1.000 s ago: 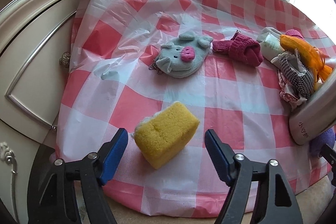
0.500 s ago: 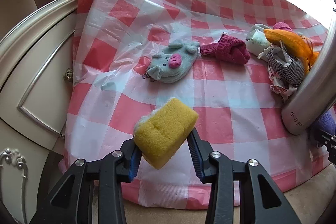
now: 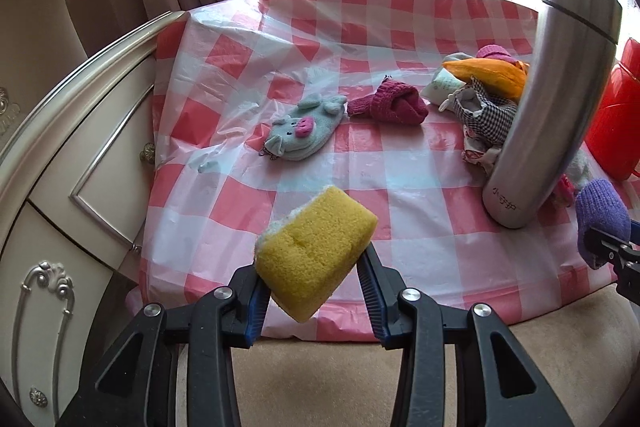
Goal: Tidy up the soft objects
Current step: 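Carry the sponge with the left tool while the right tool carries the cap, both releasing into the white box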
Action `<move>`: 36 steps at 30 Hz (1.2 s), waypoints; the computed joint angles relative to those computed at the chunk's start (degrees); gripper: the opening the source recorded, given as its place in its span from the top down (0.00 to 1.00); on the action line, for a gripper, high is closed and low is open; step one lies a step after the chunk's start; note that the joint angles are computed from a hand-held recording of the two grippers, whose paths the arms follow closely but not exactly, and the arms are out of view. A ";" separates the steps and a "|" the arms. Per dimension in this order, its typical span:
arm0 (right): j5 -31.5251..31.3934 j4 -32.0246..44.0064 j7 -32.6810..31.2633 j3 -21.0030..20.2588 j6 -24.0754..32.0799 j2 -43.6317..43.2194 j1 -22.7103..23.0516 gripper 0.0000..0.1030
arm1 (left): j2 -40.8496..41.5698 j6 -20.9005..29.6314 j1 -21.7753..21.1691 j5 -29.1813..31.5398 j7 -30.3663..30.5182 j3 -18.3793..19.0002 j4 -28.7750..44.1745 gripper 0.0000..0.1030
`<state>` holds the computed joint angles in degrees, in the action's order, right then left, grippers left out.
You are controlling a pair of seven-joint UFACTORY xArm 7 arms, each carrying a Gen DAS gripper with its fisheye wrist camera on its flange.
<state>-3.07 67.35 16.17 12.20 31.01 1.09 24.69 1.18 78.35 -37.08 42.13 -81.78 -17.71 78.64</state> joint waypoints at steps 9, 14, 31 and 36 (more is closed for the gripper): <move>4.38 -5.76 -1.80 -0.33 -1.68 -5.90 -0.63 0.39 | 3.16 3.19 -3.27 1.25 0.36 -0.63 5.08 0.59; 6.66 -10.05 -3.10 -1.05 -2.93 -10.15 -1.51 0.39 | 6.01 4.16 -5.96 1.99 1.05 -0.17 9.18 0.59; 10.51 -24.59 -5.80 -5.87 -2.99 -24.99 -7.02 0.40 | 27.34 0.87 -19.33 1.14 13.50 6.71 38.24 0.59; 9.54 -27.38 -5.89 -6.76 -2.20 -28.67 -9.55 0.40 | 37.15 0.99 -22.94 -1.96 20.04 8.99 53.06 0.59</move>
